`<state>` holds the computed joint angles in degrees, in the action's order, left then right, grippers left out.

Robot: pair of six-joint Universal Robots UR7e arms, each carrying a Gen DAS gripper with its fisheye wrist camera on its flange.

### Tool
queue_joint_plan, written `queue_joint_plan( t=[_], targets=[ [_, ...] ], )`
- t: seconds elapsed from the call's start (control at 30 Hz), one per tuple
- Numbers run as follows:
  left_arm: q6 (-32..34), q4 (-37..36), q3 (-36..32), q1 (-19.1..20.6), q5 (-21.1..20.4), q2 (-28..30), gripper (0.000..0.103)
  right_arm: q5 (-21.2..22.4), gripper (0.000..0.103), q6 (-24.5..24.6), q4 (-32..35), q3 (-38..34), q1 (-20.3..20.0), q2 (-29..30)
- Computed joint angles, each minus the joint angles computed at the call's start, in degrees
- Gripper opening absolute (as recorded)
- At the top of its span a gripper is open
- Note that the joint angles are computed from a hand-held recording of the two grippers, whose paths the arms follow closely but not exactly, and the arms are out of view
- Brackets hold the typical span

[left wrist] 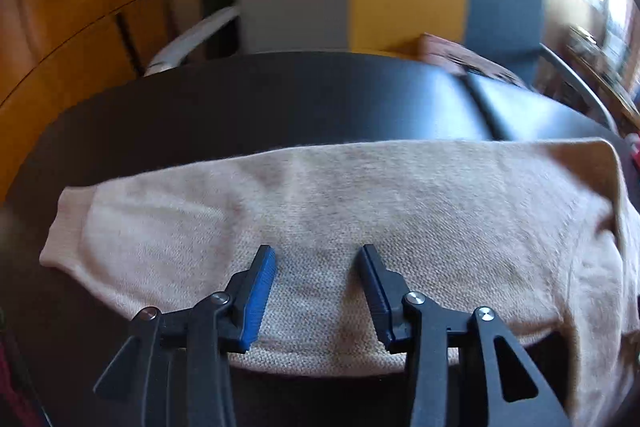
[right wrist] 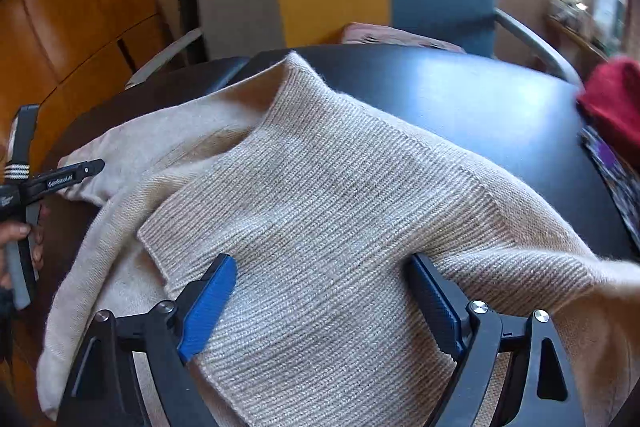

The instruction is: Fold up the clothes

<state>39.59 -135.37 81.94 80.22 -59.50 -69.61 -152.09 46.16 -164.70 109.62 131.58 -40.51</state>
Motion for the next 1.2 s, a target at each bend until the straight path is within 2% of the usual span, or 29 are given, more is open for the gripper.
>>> queue_joint_plan(
  t=[0.1,0.2,0.27,0.33,0.37,0.4,0.47,0.5,0.6,0.67,0.7,0.83,0.9,1.03,1.13,1.2],
  targets=[
    [0.6,0.4,-7.7,2.3,1.4,4.0,0.047,2.8,0.091,-10.5,-5.9,-4.5,-1.8,3.5],
    [2.6,0.9,-15.5,4.0,3.2,8.3,0.048,5.1,0.099,-18.3,-7.0,-9.7,-3.3,6.6],
    [5.5,-0.5,-20.2,4.8,5.3,11.4,0.06,6.5,0.103,-22.3,-7.6,-12.0,-4.0,7.9],
    [5.4,1.1,-26.6,5.2,7.6,14.9,0.062,7.3,0.103,-25.2,-7.9,-13.5,-4.7,8.7],
    [3.4,3.9,-29.9,5.3,8.5,16.3,0.062,7.7,0.103,-26.2,-8.5,-13.7,-5.0,8.8],
    [2.3,4.4,-31.3,5.1,9.9,17.0,0.058,8.1,0.103,-26.8,-9.0,-13.7,-5.3,8.8],
    [0.7,4.9,-33.2,4.8,12.5,17.8,0.036,8.7,0.103,-27.3,-10.4,-13.1,-5.5,8.4],
    [0.4,4.2,-31.4,4.4,12.3,16.6,0.03,9.0,0.103,-27.3,-11.2,-12.6,-5.6,8.1],
    [-0.8,3.2,-21.6,3.9,4.4,9.0,0.032,10.0,0.099,-24.2,-12.7,-10.5,-5.5,6.2],
    [-0.8,3.8,-14.1,3.5,-0.9,3.3,0.032,11.2,0.09,-20.9,-16.2,-7.9,-5.1,4.4],
    [-0.5,4.2,-10.5,3.3,-3.1,0.7,0.032,11.4,0.089,-19.3,-18.7,-6.3,-4.7,3.3],
    [1.0,6.3,2.6,2.3,-10.0,-8.7,0.032,8.1,0.082,-12.3,-22.5,-2.0,-1.2,1.2],
    [2.4,6.2,7.9,1.8,-11.0,-12.2,0.033,6.8,0.079,-8.1,-23.5,0.9,-0.3,-0.2],
    [5.1,6.1,15.7,1.7,-10.6,-17.1,0.034,7.1,0.061,-0.1,-24.8,5.9,-0.3,-1.9],
    [5.0,4.2,18.6,3.5,-12.9,-19.8,0.039,8.1,0.051,0.2,-28.1,6.7,-1.0,-1.1],
    [3.6,5.2,18.3,4.7,-14.7,-20.8,0.039,9.0,0.05,-1.7,-29.1,5.6,-1.2,-0.2]
  ],
)
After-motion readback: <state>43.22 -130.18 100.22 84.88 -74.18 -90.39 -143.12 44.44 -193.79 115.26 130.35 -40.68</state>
